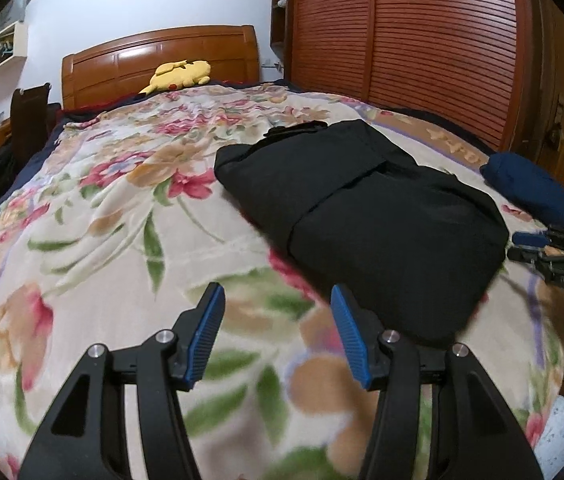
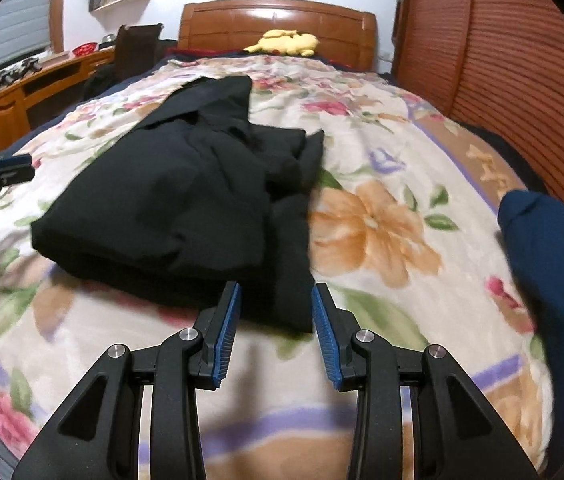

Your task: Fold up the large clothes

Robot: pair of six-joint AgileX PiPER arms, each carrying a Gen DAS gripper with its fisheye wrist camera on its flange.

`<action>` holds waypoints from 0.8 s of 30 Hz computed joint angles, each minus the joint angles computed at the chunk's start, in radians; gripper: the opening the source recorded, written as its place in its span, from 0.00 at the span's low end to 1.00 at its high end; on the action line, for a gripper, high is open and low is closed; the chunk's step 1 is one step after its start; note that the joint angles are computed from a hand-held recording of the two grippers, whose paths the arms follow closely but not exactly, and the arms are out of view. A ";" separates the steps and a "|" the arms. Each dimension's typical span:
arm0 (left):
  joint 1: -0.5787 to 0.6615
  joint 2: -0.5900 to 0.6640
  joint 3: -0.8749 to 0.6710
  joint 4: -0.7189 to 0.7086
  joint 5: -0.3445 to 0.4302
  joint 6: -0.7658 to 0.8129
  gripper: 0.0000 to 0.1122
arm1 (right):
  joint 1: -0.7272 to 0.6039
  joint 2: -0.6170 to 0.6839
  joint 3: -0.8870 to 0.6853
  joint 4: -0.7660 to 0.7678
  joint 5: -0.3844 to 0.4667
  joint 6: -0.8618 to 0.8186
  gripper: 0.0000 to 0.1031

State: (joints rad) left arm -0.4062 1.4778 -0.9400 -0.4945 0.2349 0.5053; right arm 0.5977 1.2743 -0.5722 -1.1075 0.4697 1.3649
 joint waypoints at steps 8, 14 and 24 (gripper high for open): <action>-0.014 0.205 -0.296 0.222 0.103 -0.188 0.48 | -0.100 0.070 -0.007 -0.047 -0.145 0.025 0.36; -0.001 0.365 -0.506 0.271 0.188 -0.213 0.49 | -0.110 0.120 -0.007 -0.213 -0.161 0.205 0.36; 0.050 0.699 -1.030 0.285 0.434 -0.275 0.49 | -0.071 0.141 0.001 -0.311 -0.117 0.318 0.36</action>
